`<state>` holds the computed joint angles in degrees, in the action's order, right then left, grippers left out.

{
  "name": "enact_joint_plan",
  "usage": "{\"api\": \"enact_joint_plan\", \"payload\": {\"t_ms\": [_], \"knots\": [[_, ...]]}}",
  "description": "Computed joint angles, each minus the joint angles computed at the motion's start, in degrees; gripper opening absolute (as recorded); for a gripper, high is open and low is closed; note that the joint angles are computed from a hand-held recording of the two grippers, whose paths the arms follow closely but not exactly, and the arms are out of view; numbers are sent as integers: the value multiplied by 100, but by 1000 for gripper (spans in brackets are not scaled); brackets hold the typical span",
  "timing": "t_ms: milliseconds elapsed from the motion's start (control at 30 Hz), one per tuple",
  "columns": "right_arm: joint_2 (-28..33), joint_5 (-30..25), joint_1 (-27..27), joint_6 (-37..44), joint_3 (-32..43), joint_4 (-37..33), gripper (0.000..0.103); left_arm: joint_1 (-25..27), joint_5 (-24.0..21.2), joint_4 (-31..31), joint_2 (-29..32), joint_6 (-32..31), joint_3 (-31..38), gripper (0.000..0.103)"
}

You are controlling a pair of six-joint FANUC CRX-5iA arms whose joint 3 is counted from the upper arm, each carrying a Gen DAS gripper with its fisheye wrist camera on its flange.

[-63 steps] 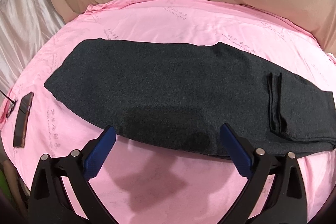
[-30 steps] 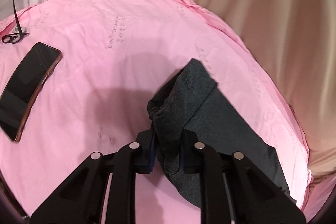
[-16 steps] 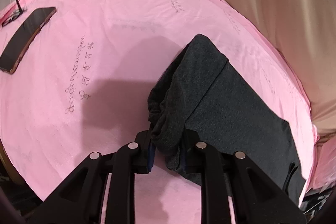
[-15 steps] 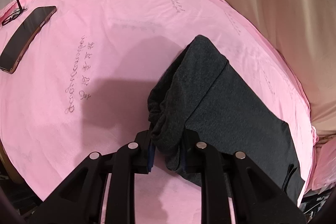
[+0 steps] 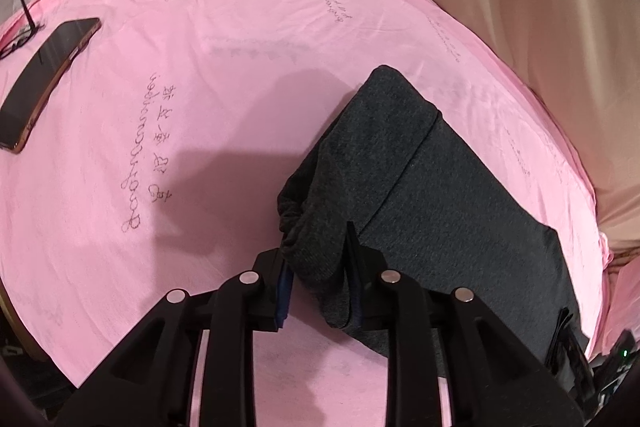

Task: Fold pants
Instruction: 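Lift the folded end with the left gripper and fold it over the pants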

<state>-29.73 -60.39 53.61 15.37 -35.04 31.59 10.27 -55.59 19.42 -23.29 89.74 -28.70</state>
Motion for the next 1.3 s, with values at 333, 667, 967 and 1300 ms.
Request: {"api": "enact_joint_plan", "payload": {"t_ms": [333, 667, 967, 1300], "knots": [[123, 404, -273, 722, 229, -524, 16, 50, 73, 103, 3, -158, -80, 27], [-322, 266, 396, 264, -172, -229, 32, -132, 121, -250, 23, 87, 45, 28], [-691, -34, 846, -710, -360, 554, 51, 182, 329, 726, 102, -124, -307, 28], [-1908, -922, 1213, -2015, -958, 1114, 51, -691, 514, 986, -289, -481, 297, 16]]}}
